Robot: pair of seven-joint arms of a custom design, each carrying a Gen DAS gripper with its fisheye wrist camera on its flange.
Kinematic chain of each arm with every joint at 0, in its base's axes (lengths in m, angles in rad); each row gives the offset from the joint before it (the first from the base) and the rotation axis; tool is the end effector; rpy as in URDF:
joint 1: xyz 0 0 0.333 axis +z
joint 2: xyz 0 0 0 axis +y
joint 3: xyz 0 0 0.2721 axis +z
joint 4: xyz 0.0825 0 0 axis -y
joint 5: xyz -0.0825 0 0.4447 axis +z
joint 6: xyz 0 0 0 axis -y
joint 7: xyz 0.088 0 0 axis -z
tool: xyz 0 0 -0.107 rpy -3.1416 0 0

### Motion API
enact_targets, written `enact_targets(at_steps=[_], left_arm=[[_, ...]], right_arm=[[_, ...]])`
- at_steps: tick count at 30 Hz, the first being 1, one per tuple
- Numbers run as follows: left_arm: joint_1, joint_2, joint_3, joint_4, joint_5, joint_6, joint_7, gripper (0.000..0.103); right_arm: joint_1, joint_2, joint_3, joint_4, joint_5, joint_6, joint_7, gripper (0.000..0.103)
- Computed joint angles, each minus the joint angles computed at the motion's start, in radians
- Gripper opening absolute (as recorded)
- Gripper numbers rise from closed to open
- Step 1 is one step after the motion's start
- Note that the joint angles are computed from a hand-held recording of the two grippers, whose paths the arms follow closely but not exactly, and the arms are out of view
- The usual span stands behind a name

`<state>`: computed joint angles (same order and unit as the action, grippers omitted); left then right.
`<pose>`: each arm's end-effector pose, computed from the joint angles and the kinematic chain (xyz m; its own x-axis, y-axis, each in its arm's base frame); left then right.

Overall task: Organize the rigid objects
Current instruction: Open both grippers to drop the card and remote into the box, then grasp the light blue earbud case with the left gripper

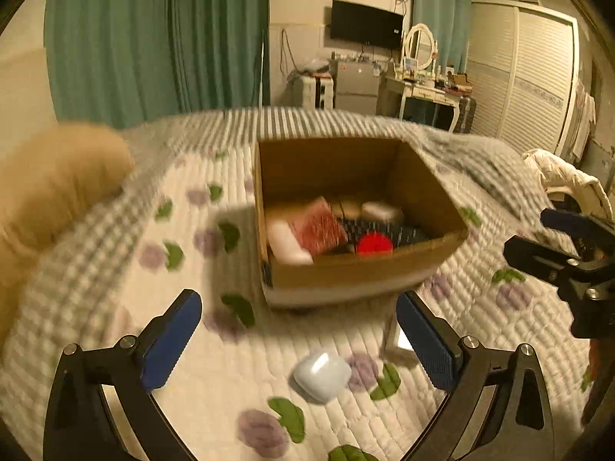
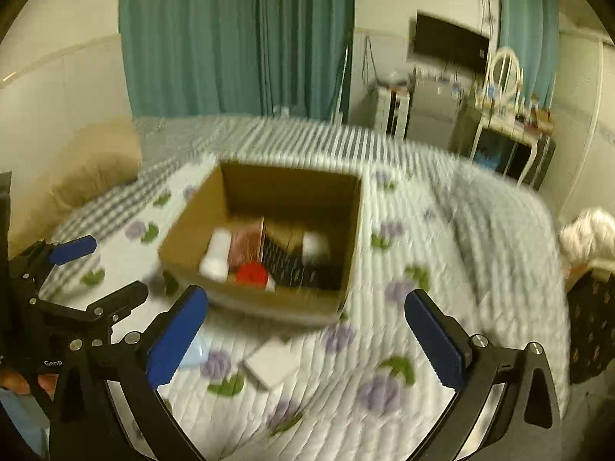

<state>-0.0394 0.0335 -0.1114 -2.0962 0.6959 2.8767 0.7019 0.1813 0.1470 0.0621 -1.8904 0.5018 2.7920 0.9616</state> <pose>0.6299 -0.1323 0.4067 0.1017 -0.9945 0.0263 -0.6773 -0.0886 -0.7303 0.6759 0.1435 0.4410 0.4384 -0.8983 -0.0284 -0.6286 -0.2839 -0.7241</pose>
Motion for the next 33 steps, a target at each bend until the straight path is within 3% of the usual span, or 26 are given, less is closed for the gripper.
enact_targets(at_steps=[5,7,9,11,13,17,18,22,26,30,33], left_arm=[[-0.016,0.080,0.005,0.009,-0.006,-0.009,-0.002,0.103],[-0.016,0.106,-0.005,0.012,-0.077,-0.014,0.069,0.101],[-0.031,0.122,0.005,0.018,-0.064,-0.016,0.078,0.099],[-0.035,0.142,0.001,0.033,-0.093,-0.034,0.117,0.091],[-0.033,0.170,-0.010,0.054,-0.155,-0.063,0.181,0.075],[-0.054,0.206,0.001,0.088,-0.175,-0.112,0.215,0.065],[-0.053,0.205,-0.002,0.086,-0.185,-0.104,0.233,0.058],[-0.060,0.175,0.009,0.051,-0.187,-0.069,0.210,0.058],[-0.053,0.113,0.032,-0.007,-0.165,-0.009,0.096,0.058],[-0.042,0.072,0.042,-0.031,-0.094,-0.007,-0.007,0.058],[-0.019,0.075,0.025,-0.035,-0.140,0.001,0.031,0.058]], right_arm=[[0.012,0.087,-0.009,0.031,-0.056,-0.007,0.069,0.103],[0.002,0.122,-0.005,0.055,-0.055,-0.047,0.086,0.103],[0.011,0.139,-0.016,0.064,-0.097,-0.063,0.129,0.103],[0.007,0.145,-0.013,0.068,-0.109,-0.069,0.138,0.103],[0.005,0.144,-0.009,0.064,-0.114,-0.063,0.142,0.103],[0.017,0.157,-0.019,0.074,-0.164,-0.065,0.178,0.103],[0.022,0.160,-0.021,0.076,-0.180,-0.068,0.188,0.103],[0.028,0.175,-0.025,0.094,-0.219,-0.097,0.207,0.103],[0.031,0.194,-0.025,0.118,-0.250,-0.130,0.217,0.103],[0.032,0.267,-0.015,0.221,-0.255,-0.264,0.219,0.103],[0.049,0.324,-0.019,0.289,-0.277,-0.311,0.252,0.103]])
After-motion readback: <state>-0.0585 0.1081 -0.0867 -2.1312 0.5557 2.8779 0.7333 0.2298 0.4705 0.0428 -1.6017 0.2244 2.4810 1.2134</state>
